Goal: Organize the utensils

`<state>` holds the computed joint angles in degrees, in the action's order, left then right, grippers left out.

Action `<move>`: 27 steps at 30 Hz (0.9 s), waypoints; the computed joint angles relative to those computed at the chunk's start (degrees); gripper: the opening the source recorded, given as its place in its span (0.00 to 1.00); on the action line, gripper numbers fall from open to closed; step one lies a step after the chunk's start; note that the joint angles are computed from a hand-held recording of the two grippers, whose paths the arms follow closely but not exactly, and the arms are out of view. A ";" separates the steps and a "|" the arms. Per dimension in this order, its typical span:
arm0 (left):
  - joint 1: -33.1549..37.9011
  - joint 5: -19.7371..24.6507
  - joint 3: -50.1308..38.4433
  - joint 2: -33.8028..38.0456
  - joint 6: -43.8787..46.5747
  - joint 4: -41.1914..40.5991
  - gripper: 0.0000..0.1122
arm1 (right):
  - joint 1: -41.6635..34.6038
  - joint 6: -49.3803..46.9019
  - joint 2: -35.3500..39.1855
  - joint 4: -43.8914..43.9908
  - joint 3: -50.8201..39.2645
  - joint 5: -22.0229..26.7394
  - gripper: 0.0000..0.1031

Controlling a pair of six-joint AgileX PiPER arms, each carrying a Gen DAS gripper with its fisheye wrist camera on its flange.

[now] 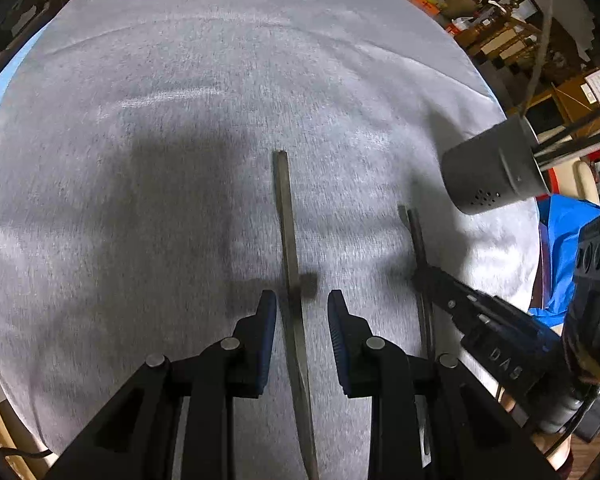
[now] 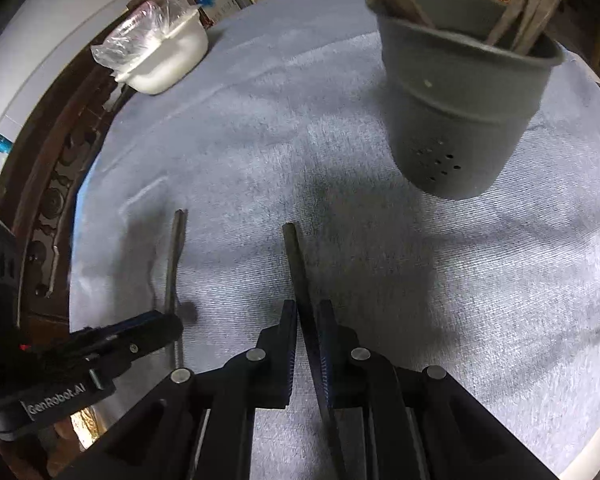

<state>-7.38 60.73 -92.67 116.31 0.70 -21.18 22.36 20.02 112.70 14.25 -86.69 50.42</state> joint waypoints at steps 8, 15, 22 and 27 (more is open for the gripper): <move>-0.17 2.89 -7.71 5.19 -2.44 -0.48 0.24 | 0.40 0.35 0.49 -1.83 0.01 -2.30 0.12; 0.24 1.50 -6.84 4.71 -2.52 -0.23 0.07 | 0.15 -0.50 -3.10 -1.19 4.09 -5.47 0.09; 0.57 -1.94 -1.84 -0.98 -1.35 -0.55 0.07 | -2.08 -4.92 -8.96 4.31 8.70 -8.54 0.09; 0.11 -1.41 -2.13 -2.05 -2.30 1.07 0.07 | -2.35 -4.88 -11.26 4.76 9.94 -8.95 0.09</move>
